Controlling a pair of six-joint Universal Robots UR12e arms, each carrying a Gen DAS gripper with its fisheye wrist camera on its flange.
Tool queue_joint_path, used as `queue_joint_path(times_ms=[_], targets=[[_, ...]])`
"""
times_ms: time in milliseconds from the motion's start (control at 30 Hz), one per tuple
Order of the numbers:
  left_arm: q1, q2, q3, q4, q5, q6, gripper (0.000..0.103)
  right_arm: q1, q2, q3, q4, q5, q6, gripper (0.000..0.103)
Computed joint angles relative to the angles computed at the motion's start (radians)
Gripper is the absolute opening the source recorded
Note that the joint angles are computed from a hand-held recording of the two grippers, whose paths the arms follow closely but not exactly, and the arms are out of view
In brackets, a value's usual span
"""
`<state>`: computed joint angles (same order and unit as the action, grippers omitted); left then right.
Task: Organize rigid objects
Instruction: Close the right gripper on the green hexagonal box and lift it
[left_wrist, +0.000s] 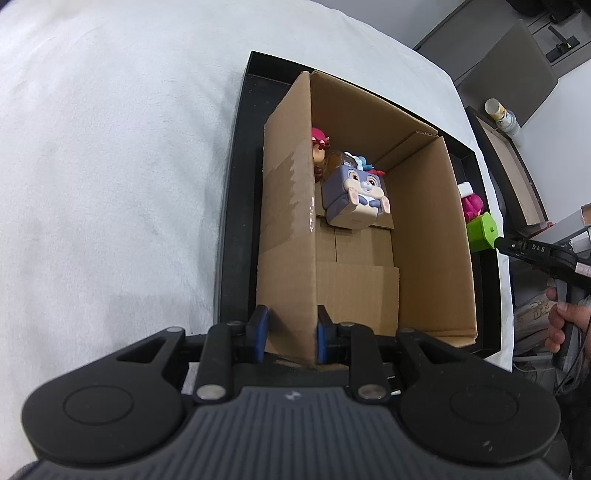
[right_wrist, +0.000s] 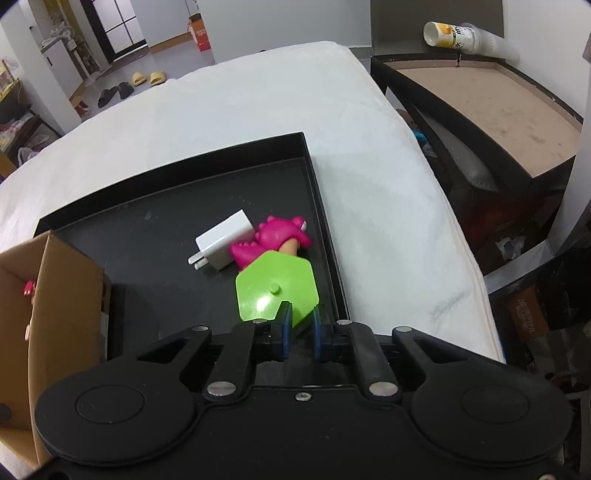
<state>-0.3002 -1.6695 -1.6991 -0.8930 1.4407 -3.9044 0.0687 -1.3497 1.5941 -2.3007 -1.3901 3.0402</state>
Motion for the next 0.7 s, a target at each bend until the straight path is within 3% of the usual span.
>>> queue_joint_path(times_ms=[100, 133, 200, 233, 267, 533, 600, 633, 700], targets=[[-0.001, 0.0, -0.001, 0.0, 0.0, -0.001, 0.024, -0.002, 0.0, -0.005, 0.016, 0.009, -0.004, 0.015], [-0.001, 0.001, -0.001, 0.0, 0.0, 0.0, 0.024, 0.0, 0.002, -0.008, 0.02, 0.003, 0.0, 0.02], [-0.002, 0.001, 0.0, 0.0, 0.003, 0.0, 0.024, 0.006, 0.006, -0.016, 0.024, -0.018, 0.007, 0.056], [-0.002, 0.0, 0.001, -0.001, 0.005, 0.0, 0.024, 0.01, 0.006, -0.013, 0.007, -0.03, 0.009, 0.079], [-0.003, 0.0, 0.002, -0.003, 0.007, 0.001, 0.024, 0.012, 0.005, -0.006, -0.018, -0.035, 0.006, 0.085], [-0.003, -0.002, 0.003, -0.006, 0.008, 0.002, 0.024, 0.027, 0.033, -0.032, 0.004, -0.049, -0.03, 0.085], [-0.003, -0.002, 0.002, -0.004, 0.006, 0.0, 0.024, 0.031, 0.039, -0.038, 0.017, -0.054, -0.044, 0.075], [-0.003, -0.003, 0.002, -0.004, 0.005, -0.001, 0.024, 0.031, 0.041, -0.04, 0.026, -0.051, -0.052, 0.057], [-0.003, -0.004, 0.002, -0.005, 0.007, -0.001, 0.024, 0.028, 0.04, -0.042, 0.039, -0.039, -0.046, 0.052]])
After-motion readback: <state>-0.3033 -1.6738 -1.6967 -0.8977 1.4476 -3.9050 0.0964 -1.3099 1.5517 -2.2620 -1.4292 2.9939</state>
